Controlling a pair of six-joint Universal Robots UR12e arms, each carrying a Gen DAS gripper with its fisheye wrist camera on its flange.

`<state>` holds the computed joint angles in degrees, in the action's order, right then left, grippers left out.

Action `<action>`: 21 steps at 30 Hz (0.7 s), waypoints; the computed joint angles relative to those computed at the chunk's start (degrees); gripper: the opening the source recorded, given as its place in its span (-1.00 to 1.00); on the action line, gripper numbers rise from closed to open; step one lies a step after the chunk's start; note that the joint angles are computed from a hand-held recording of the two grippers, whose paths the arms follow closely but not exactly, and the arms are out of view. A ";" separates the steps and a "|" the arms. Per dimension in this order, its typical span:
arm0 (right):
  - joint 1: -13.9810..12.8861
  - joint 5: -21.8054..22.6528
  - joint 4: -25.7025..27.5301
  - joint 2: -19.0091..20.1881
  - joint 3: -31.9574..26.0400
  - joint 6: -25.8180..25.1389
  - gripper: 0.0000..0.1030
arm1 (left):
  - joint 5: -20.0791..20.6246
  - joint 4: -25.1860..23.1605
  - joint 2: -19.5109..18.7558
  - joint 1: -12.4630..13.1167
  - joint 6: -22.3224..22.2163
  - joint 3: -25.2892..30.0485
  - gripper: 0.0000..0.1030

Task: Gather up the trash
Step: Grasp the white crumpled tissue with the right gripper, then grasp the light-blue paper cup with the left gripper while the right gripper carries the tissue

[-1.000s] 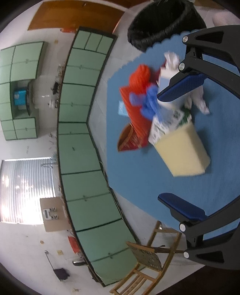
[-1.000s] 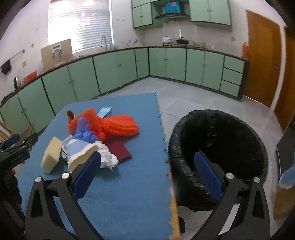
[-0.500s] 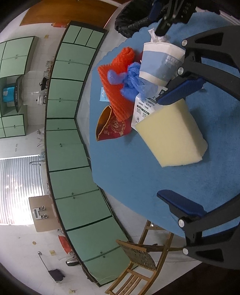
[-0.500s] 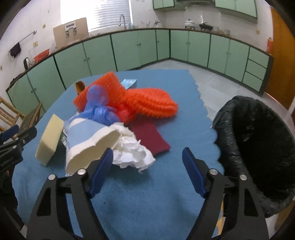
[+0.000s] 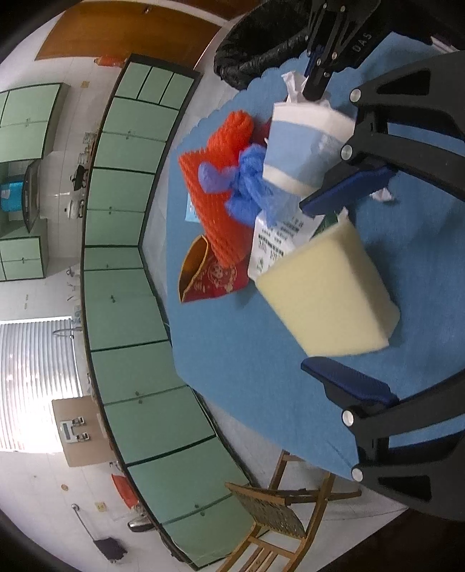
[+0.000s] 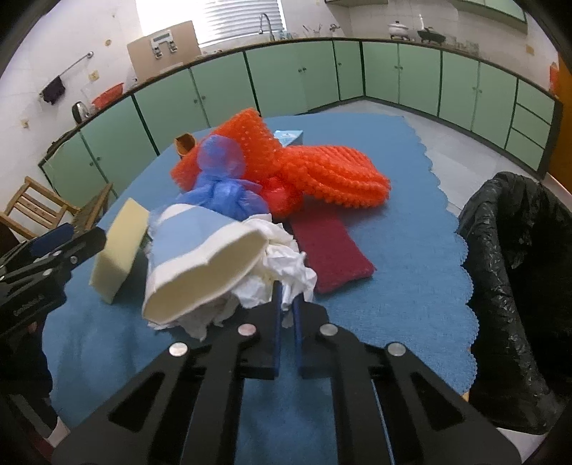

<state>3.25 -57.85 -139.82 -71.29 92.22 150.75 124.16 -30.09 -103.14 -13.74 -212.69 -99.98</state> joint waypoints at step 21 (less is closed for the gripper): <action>-3.73 -1.89 -4.12 -3.53 4.11 1.80 -0.93 | -7.09 1.47 -3.27 -2.22 3.56 3.48 0.51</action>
<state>-0.48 -59.74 -143.94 -74.82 96.33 152.55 117.07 -28.62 -106.41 -15.96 -209.12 -96.50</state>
